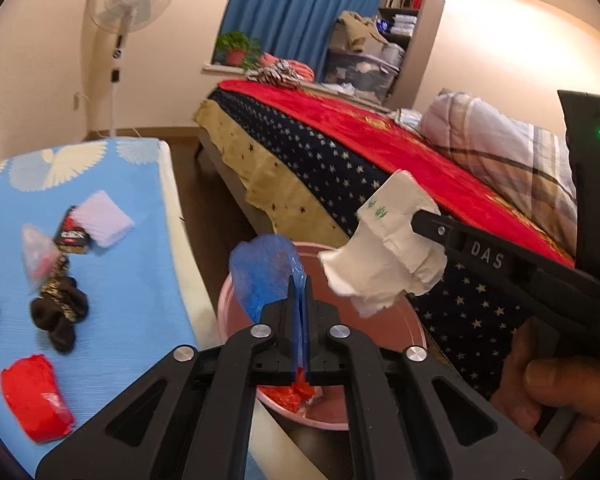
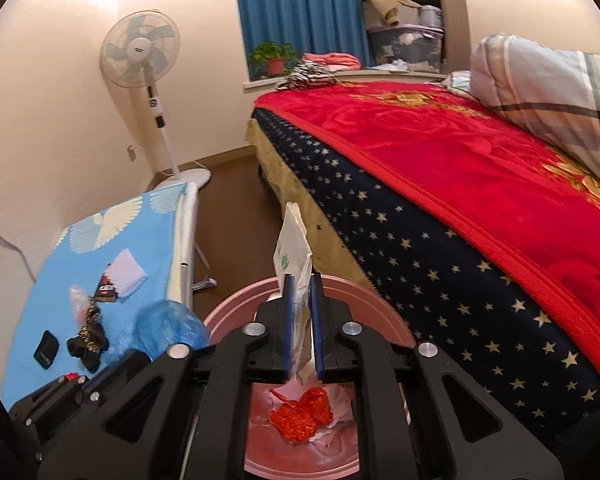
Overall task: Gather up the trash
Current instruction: 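Open the right tool to drop the paper bag while the left tool drops the blue bag, then grasp the black patterned cloth with the right tool while the left tool grasps the black strap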
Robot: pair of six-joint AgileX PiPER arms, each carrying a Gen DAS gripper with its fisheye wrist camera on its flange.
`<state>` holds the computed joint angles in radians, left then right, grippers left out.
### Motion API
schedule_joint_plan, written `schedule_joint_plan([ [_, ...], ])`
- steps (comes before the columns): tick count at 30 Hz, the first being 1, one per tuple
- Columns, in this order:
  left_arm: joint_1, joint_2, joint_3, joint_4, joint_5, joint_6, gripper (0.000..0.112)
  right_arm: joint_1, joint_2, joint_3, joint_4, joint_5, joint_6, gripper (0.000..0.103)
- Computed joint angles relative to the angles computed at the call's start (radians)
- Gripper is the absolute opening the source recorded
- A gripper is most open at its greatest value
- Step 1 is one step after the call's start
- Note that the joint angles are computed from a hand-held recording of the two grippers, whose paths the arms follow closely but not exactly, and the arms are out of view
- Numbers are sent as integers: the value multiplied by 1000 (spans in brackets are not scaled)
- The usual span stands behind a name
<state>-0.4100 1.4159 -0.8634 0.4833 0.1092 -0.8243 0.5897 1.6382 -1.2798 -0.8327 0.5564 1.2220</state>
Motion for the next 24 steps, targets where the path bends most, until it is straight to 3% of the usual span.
schedule_joint_plan([
  [1, 4, 1, 2, -35, 0, 36, 17, -6, -1, 3, 5, -1, 10, 30],
  [3, 11, -4, 17, -9, -13, -6, 19, -6, -5, 11, -15, 9, 48, 39],
  [5, 22, -15, 30, -14, -17, -8, 19, -4, -8, 14, -25, 8, 66, 39],
  [8, 26, -42, 50, 133, -1, -156, 19, 13, -6, 15, -46, 5, 77, 39],
  [11, 35, -78, 71, 184, 19, -208, 19, 32, -4, 12, -63, -1, 76, 39],
  [24, 127, -218, 169, 273, 78, -287, 19, 87, 15, 4, -78, -50, 80, 38],
])
